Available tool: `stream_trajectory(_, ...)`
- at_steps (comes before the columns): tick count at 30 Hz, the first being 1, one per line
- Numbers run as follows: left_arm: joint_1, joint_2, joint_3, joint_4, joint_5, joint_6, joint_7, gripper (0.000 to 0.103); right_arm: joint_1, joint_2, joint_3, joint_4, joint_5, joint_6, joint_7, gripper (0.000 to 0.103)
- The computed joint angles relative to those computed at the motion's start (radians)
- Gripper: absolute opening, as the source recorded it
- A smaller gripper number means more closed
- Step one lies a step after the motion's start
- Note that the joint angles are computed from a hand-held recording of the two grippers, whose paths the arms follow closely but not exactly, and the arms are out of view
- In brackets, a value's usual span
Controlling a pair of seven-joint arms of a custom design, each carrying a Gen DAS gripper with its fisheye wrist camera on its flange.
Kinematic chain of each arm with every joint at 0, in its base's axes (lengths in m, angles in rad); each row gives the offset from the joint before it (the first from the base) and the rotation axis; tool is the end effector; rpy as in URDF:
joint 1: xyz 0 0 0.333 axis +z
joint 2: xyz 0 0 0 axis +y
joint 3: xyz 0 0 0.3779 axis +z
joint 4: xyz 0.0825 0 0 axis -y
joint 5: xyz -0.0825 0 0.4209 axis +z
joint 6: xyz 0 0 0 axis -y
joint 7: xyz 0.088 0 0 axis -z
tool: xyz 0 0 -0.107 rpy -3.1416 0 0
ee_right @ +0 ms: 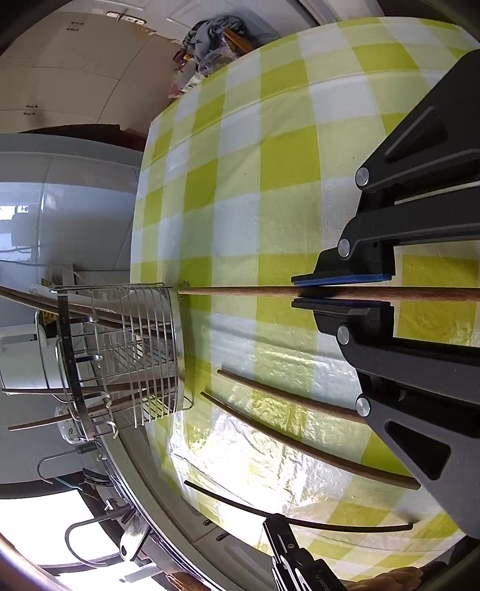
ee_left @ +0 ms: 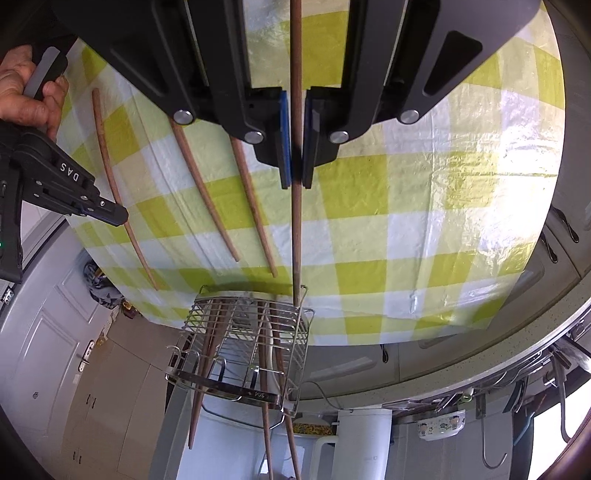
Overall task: Organize utensils
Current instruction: 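Lift both held chopsticks upright and carry them toward the wire rack, then lower both held chopsticks down into the wire rack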
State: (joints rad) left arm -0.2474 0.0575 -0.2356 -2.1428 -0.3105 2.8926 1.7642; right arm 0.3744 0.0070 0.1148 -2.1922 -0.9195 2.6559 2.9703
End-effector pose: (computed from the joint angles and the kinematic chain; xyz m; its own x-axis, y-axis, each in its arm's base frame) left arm 0.5648 -0.2731 0.4967 -0.4295 -0.8921 0.1402 -0.7291 0.2509 -0.6368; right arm 0.5138 0.2985 0.4636 -0.1580 -0.9863 -0.0479 -0.7355 0.1500 -0.6607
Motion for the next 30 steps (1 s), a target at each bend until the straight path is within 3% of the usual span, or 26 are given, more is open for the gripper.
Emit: stream_trajectory(30, -0.026, -0.065, -0.008, 0.050, -0.078, 0.025, 0.105, 0.006, -0.047, -0.159, 0.060, -0.032, -0.105, -0.063, 0.088, 0.008)
